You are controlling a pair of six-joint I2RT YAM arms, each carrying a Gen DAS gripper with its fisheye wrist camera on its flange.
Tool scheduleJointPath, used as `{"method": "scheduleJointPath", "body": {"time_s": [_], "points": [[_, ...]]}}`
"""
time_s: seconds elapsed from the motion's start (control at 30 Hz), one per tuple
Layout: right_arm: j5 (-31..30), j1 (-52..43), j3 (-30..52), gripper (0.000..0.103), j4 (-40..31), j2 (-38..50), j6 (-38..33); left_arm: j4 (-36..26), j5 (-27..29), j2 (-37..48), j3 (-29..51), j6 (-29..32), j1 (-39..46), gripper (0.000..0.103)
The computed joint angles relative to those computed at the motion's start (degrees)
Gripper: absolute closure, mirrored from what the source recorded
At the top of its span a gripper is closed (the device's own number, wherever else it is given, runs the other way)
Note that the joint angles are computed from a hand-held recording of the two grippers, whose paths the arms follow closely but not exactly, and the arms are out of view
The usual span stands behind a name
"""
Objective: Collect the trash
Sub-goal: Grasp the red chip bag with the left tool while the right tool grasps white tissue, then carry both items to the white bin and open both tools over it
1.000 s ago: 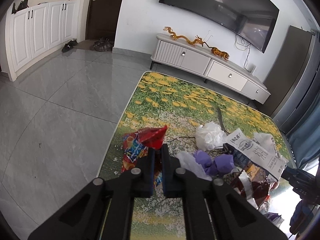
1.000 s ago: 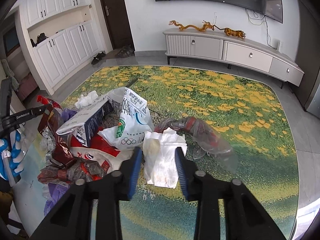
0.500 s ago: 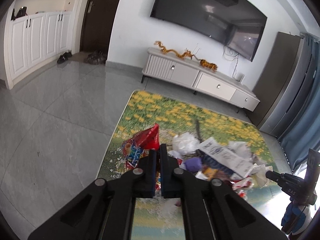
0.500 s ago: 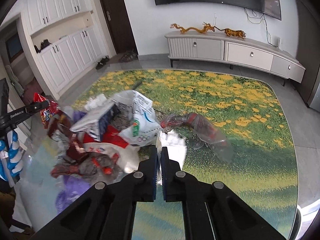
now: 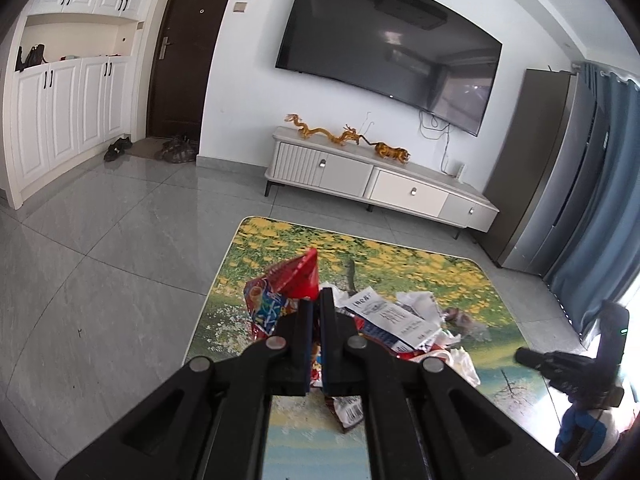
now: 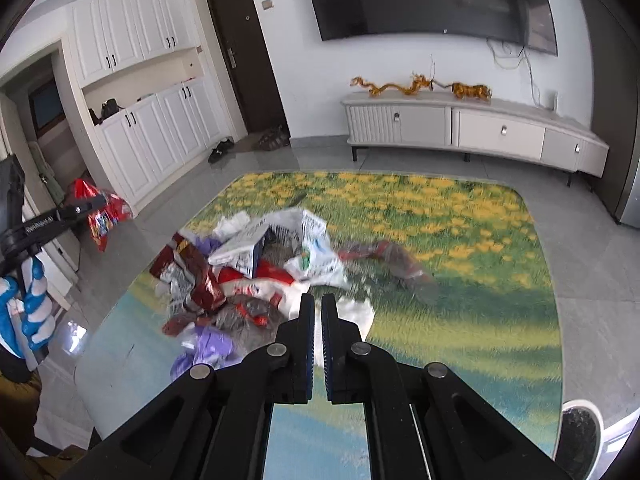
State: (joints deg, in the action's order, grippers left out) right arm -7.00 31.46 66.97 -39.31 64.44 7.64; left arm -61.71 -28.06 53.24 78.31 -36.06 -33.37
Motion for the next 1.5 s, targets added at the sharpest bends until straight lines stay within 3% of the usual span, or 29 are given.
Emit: {"method": "scheduleJointPath", "body": {"time_s": [0.03,0.1,0.27,0.47,0.63,0.7,0.8,1.23,1.43,1.5], "points": [[-0.49,-0.16,-0.44,0.097,0.04,0.39,0.08,-0.21,-0.21,-0.15,-0.07,-0.33,-0.45,0.101],[-0.18,0.11,-1.68,0.081,0.64,1.93,-0.01,-0.24,0.31,-0.60,-0.54,-0.46,-0.35,0.101],[2.10,1.80,-3.15,0.065,3.25,7.06,-0.27,1.22,2.75,-1.21,-2.38,0.17,1.08,0.101],[3.57,1.07,-1.16,0.056,4.59,13.66,-1.63,3.25,4.60,-0.77,-3.69,0.65,1.46,0.101],[5.08,1.49,-1.68,0.058,5.63,14.97,-2.15,4.17,5.27,-0.17,-3.83,0.79,1.35,0.101],[6.02,1.78,-2.09,0.080,5.75,14.70,-2.50,4.17,4.81,-0.10,-3.88,0.49,0.53,0.101],[5.24,1.45,-2.72,0.091,5.85,13.94,-2.57,3.68,3.04,0.41,-3.27,-0.37,-1.90,0.101],[1.11,-3.49,-5.09,0.093,1.04,-0.75,-1.81,3.24,-3.15,9.40,5.39,-2.77,-16.92,0.101],[-3.96,-16.23,-4.94,0.093,-5.93,-10.09,-6.00,5.28,-1.60,20.80,14.29,-0.60,-22.51,0.101],[-7.93,-24.59,-4.58,0.093,-8.38,-11.84,-9.49,6.08,0.10,25.56,18.26,0.60,-23.60,0.101]]}}
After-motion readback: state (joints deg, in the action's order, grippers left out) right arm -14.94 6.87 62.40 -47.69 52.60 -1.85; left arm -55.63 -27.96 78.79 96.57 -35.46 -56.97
